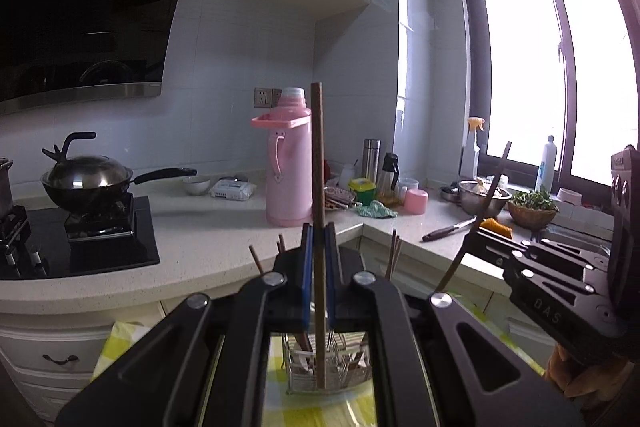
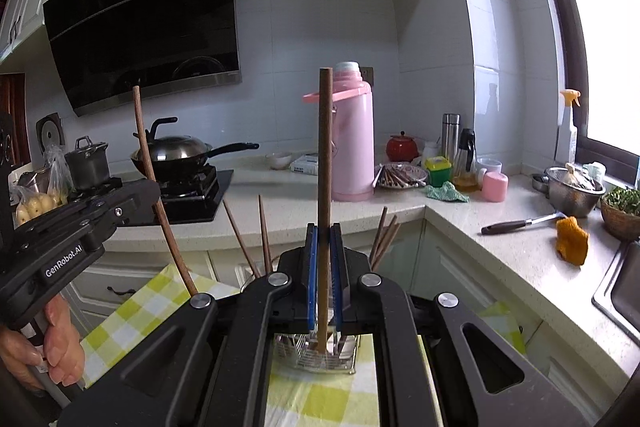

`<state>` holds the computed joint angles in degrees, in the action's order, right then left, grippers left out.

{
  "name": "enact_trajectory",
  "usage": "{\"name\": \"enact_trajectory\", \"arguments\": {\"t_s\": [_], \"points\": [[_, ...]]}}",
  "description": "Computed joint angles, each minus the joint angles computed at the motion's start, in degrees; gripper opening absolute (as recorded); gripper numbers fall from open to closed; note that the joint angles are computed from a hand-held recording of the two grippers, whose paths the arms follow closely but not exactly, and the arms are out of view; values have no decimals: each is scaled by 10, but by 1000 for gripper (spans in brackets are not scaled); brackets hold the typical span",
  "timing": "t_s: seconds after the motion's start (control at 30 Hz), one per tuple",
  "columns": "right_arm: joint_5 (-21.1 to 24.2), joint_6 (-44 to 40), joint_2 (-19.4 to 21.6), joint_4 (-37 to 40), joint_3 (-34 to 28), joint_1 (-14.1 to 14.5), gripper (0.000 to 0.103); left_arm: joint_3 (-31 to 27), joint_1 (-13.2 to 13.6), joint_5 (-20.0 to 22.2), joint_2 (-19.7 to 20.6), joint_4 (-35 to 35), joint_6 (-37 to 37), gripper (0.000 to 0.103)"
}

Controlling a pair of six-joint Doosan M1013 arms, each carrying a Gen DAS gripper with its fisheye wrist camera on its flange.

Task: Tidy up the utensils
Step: 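Lower the chopsticks into the wire rack and open both grippers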

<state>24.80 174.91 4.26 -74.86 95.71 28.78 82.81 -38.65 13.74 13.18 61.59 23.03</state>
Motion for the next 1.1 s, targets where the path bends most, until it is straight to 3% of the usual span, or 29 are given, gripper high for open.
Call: {"name": "enact_trajectory", "arguments": {"t_s": [0.07, 0.17, 0.23, 0.37, 0.47, 0.57, 0.7, 0.97, 1.1], "points": [[-8, -12, 10, 14, -16, -9, 7, -21, 4, -2, 11, -17, 10, 5], [-20, -48, 27, 56, -38, -22, 7, -54, 12, -5, 32, -95, 69, 5], [-24, -91, 40, 98, -52, -28, 7, -70, 13, 2, 47, -102, 75, 5], [-28, -226, 66, 236, -76, -40, 7, -91, 16, 17, 76, -167, 136, 5], [-7, -332, 82, 334, -93, -45, 7, -101, 20, 30, 95, -227, 184, 5], [8, -381, 94, 391, -100, -50, 7, -115, 27, 54, 114, -319, 270, 5], [-1, -422, 109, 466, -98, -65, 7, -121, 32, 75, 133, -375, 315, 6], [-20, -443, 122, 537, -104, -82, 9, -111, 33, 86, 144, -340, 282, 6], [-14, -424, 125, 520, -106, -83, 18, -102, 33, 81, 137, -325, 261, 11]]}}
